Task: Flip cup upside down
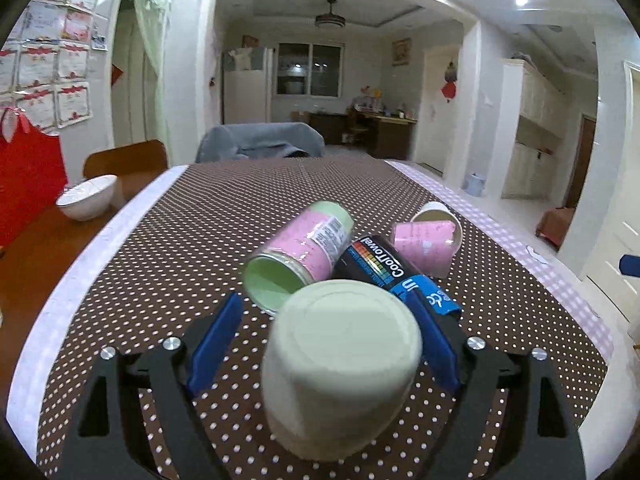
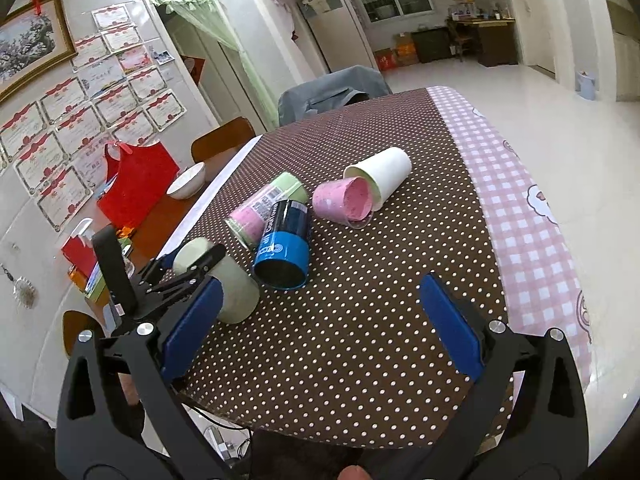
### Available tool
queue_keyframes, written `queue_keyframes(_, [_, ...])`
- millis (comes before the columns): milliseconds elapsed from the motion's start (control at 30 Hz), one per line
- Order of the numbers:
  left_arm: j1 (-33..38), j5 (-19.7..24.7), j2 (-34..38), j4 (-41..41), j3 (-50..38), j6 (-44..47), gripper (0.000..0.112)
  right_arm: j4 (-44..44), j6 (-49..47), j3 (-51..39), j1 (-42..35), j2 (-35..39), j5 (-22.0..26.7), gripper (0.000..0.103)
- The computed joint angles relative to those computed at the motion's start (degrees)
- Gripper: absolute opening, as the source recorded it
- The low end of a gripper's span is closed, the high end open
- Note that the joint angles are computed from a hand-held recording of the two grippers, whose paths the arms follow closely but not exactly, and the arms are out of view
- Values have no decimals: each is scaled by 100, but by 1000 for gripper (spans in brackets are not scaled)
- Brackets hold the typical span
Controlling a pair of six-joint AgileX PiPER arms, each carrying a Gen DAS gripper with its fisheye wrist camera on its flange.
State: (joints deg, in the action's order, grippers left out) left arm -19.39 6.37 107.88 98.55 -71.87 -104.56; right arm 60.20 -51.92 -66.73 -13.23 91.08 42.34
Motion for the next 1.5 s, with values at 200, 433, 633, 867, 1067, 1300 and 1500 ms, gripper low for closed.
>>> queue_keyframes(200, [-470,1022,-433,-1087,310,939,85,139,-222,253,43,-282,6,97])
queue_keyframes(433, [-1097,2167,-833,-1523,356,1386,85,150,-317,328,235,-501,-36,97])
queue_keyframes(633, [-1498,2866,-1199,-2438,272,2025,85,376,-561,424,216,-727,16,97])
queue_keyframes(867, [-1996,3894,-1679,-3186,131,2494,85,571,-806,547,155,-1086,-81,97])
queue_keyframes(1067, [-2531,4823,-1933,-3186,-8,2547,85,606,-1000,676,229,-1431,-341,97])
queue_keyframes(1300, [-2965,5599,-2132,-3197,-234,2598,85,526,-1064,810,350,-1761,-668,97])
queue_keyframes(1500, [-3377,6303,-2254,-3114,-382,2607,85,301,-942,913,602,-2011,-1031,97])
